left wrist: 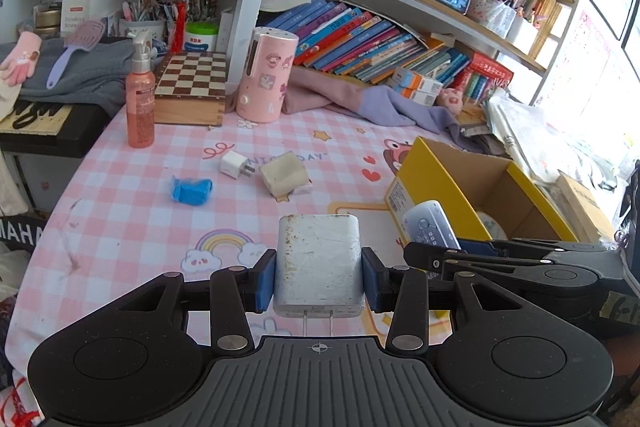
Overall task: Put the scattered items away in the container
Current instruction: 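Carry the charger and spray tube with both tools over the yellow box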
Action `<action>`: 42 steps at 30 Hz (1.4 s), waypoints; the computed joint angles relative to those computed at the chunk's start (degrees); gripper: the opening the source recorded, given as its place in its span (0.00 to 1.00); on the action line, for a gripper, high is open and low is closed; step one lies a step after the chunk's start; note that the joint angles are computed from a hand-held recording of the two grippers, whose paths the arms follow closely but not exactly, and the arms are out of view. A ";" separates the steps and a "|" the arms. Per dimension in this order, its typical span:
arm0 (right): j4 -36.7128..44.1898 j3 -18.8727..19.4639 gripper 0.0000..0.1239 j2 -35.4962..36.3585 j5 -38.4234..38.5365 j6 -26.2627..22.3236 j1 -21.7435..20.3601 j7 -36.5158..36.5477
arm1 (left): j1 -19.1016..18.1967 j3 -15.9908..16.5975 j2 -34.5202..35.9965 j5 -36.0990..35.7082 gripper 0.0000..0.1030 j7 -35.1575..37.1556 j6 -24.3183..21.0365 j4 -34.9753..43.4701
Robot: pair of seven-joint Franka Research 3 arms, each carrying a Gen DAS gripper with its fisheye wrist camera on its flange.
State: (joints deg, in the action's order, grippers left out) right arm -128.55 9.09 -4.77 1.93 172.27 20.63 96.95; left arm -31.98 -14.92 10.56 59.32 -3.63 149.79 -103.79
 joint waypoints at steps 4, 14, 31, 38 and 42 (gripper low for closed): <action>-3.28 1.02 0.25 -3.07 -1.20 0.00 -0.58 2.35 | -0.29 -0.60 -1.99 0.69 0.40 -1.52 0.31 -2.48; -10.49 3.91 0.25 -10.33 -1.16 -0.25 -1.67 5.79 | 0.01 -3.39 -6.61 1.58 0.40 -4.52 -0.22 -7.67; -19.76 6.15 0.25 -20.56 3.53 -3.40 -1.24 8.54 | 0.33 -6.58 -10.22 1.12 0.40 -6.05 1.14 -12.13; -23.01 7.51 0.25 -24.77 3.33 -5.18 -1.98 11.37 | 0.12 -6.98 -10.18 0.11 0.40 -5.03 3.22 -12.84; -24.12 8.19 0.25 -26.67 2.74 -6.55 -2.94 13.47 | -0.01 -6.90 -9.61 -0.35 0.40 -3.91 4.93 -12.67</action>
